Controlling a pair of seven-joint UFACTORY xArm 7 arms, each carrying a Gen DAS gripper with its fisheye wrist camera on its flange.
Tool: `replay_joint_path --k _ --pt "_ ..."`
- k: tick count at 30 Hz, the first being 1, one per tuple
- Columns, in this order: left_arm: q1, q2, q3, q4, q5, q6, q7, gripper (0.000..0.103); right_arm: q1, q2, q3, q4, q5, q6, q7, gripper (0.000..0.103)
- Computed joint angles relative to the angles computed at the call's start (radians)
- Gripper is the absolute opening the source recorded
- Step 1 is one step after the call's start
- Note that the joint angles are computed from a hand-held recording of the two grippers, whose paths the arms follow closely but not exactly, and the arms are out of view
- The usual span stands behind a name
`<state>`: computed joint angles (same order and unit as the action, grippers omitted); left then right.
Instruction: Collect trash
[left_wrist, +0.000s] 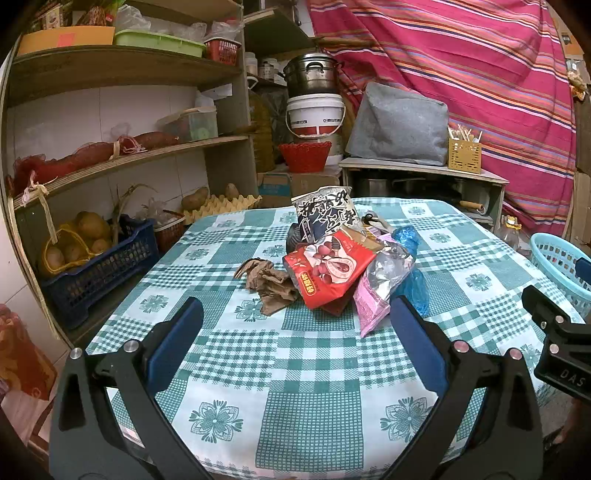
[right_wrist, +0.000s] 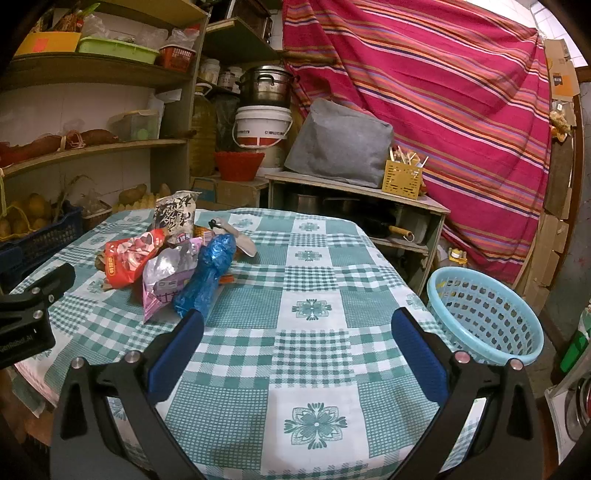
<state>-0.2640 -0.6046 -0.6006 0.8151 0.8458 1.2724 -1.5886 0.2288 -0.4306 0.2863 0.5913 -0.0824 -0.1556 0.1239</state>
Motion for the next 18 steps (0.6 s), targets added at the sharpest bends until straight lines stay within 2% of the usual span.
replay_joint_path --k 18 --pt "-0.005 0.001 0.003 0.0 0.002 0.002 -0.002 0.098 -0.003 0.001 0.001 0.003 -0.003 0.001 0.002 0.099"
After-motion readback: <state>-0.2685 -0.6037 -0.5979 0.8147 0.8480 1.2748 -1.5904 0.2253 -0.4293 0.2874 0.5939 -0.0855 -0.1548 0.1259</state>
